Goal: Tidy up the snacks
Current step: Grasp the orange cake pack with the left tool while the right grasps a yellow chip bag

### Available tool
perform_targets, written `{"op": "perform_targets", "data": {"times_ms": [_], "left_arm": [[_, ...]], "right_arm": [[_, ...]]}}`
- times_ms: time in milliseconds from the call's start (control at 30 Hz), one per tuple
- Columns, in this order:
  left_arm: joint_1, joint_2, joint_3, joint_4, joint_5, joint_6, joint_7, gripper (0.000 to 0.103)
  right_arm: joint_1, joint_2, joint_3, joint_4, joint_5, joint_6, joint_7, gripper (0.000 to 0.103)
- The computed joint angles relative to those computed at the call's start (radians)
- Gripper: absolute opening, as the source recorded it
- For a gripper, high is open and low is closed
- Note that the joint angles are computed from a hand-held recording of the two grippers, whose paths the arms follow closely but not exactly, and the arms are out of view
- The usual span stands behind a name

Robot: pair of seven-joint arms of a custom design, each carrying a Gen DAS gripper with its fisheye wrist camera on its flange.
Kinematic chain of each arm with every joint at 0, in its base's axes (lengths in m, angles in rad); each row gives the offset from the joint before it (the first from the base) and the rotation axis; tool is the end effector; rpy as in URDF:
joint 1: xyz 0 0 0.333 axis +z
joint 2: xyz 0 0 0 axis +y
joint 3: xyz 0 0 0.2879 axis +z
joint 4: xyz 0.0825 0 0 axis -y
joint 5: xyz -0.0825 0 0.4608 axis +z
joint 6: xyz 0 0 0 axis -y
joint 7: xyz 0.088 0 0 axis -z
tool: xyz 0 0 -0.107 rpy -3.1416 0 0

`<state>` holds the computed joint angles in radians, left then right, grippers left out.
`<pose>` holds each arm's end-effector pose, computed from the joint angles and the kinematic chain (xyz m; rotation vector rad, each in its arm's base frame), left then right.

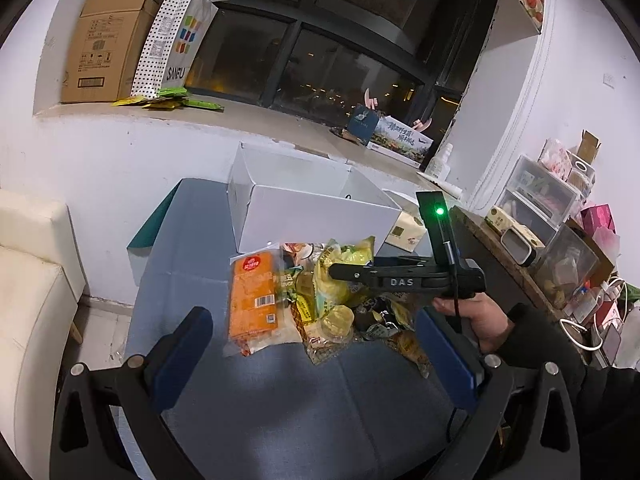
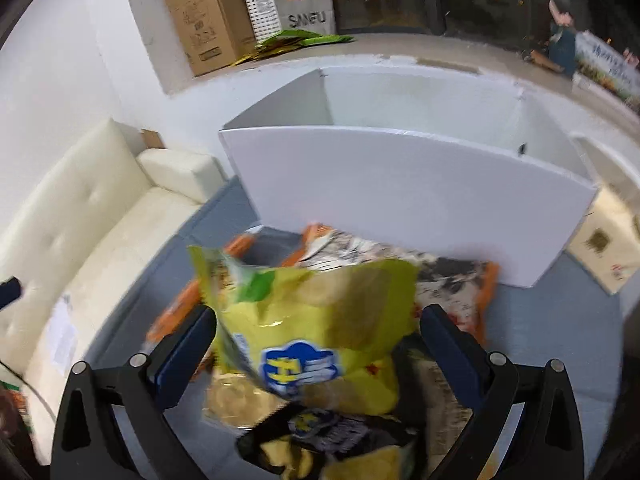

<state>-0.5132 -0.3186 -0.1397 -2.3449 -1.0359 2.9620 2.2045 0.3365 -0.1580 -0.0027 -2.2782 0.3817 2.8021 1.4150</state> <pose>0.4802 -0.2974 0.4820 -1.4834 2.1467 -1.4397 0.5785 0.1819 0.4295 -1.8778 1.5774 -0.3111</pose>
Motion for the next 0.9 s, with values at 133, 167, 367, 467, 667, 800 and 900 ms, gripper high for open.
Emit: {"op": "perform_targets", "data": {"times_ms": [133,167,367,467,667,800,900], "left_arm": [[0.004,0.010,0.002,0.005,-0.004,-0.006,-0.014,0.103],[0.002,0.014,0.005,0.007,-0.013,-0.007,-0.006,0.103],[0.045,0.087,-0.016,0.066,0.032,-0.058,-0.049,0.103],[0.088,0.174,-0.030,0.150,0.084,-0.133,-0.084,0.103],[0.196,0.421,-0.076,0.395,0.258,-0.313,-0.247,0.103],[0.242,0.557,-0.100,0.533,0.349,-0.416,-0.351,0.102],[0.264,0.629,-0.115,0.601,0.406,-0.473,-0.429,0.102]], "right_arm": [[0.012,-0.008,-0.006,-0.012,0.061,-0.007,-0.051,0.059],[0.019,-0.016,-0.010,-0.020,0.080,0.000,-0.074,0.058],[0.076,-0.135,-0.055,-0.116,0.173,0.123,-0.136,0.055],[0.067,-0.233,-0.049,-0.184,0.111,0.215,-0.049,0.054],[0.006,-0.456,0.015,-0.330,0.015,0.317,0.080,0.054],[-0.026,-0.620,0.054,-0.431,-0.027,0.312,0.157,0.054],[-0.025,-0.728,0.055,-0.508,-0.043,0.305,0.211,0.054]]}}
